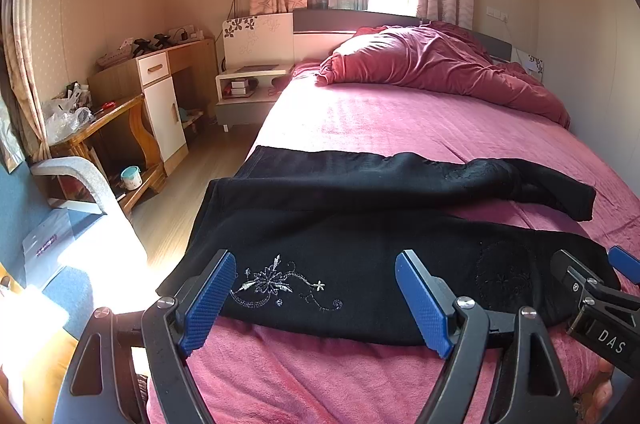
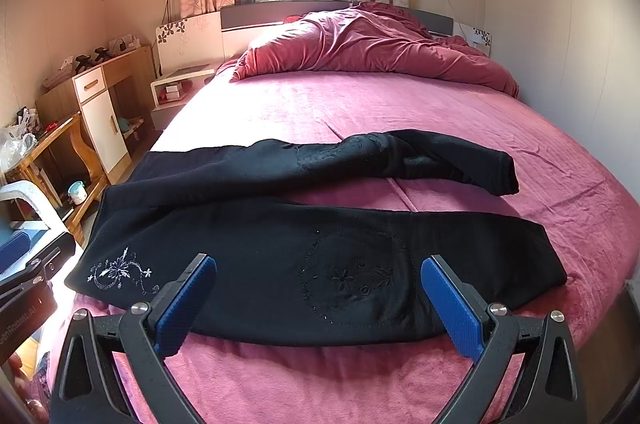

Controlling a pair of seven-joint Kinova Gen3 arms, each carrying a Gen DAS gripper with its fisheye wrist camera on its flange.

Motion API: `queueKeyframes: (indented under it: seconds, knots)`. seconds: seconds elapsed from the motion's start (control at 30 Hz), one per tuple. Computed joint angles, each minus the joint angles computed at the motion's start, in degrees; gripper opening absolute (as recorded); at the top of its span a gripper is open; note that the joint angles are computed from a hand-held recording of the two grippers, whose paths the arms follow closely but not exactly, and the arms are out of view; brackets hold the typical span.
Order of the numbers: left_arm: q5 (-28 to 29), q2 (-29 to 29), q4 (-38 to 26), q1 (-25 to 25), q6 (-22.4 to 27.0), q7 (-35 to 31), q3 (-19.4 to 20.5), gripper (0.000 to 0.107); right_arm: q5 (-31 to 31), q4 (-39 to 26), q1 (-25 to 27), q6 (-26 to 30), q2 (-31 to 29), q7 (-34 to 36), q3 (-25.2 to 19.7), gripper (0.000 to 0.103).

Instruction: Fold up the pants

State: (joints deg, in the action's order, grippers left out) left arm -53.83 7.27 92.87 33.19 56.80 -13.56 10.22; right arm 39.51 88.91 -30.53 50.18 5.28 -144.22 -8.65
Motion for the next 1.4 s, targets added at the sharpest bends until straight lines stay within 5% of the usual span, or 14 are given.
queueKeyframes:
  seconds: [0.23, 0.9, 1.0, 1.07, 1.17, 1.3, 1.4]
  knots:
    - [0.2, 0.0, 0.2, -0.2, -0.2, -0.1, 0.0, 0.084, 2.2, -0.2, 10.5, 0.6, 0.7, -1.3, -12.0, 0.103]
    - [5.1, 0.7, -0.2, -2.0, -3.2, -4.0, -1.2, 0.084, -8.6, 1.8, 12.6, -6.0, 0.5, 7.2, -8.8, 0.103]
    - [10.2, 0.0, 0.4, -1.6, -7.1, -7.4, -4.5, 0.084, -15.6, 1.9, 8.8, -7.4, 0.5, 11.6, -1.4, 0.103]
    - [14.9, -1.0, 1.7, -5.9, -11.6, -10.2, -2.7, 0.084, -20.2, 1.8, 10.3, -7.2, 0.8, 15.2, -0.4, 0.103]
    - [21.9, -1.3, 2.5, -10.4, -16.0, -13.8, -1.4, 0.085, -27.2, 1.7, 17.9, -6.2, 1.8, 20.6, -4.0, 0.103]
    - [31.1, 2.0, -0.6, -19.5, -13.3, -22.6, 5.3, 0.085, -36.5, 2.8, 28.5, -5.2, 2.4, 24.4, -6.9, 0.103]
    - [38.1, 2.8, 0.0, -20.5, -14.4, -28.5, 2.2, 0.085, -43.5, 5.3, 36.1, -6.5, 1.9, 27.1, -6.0, 0.094]
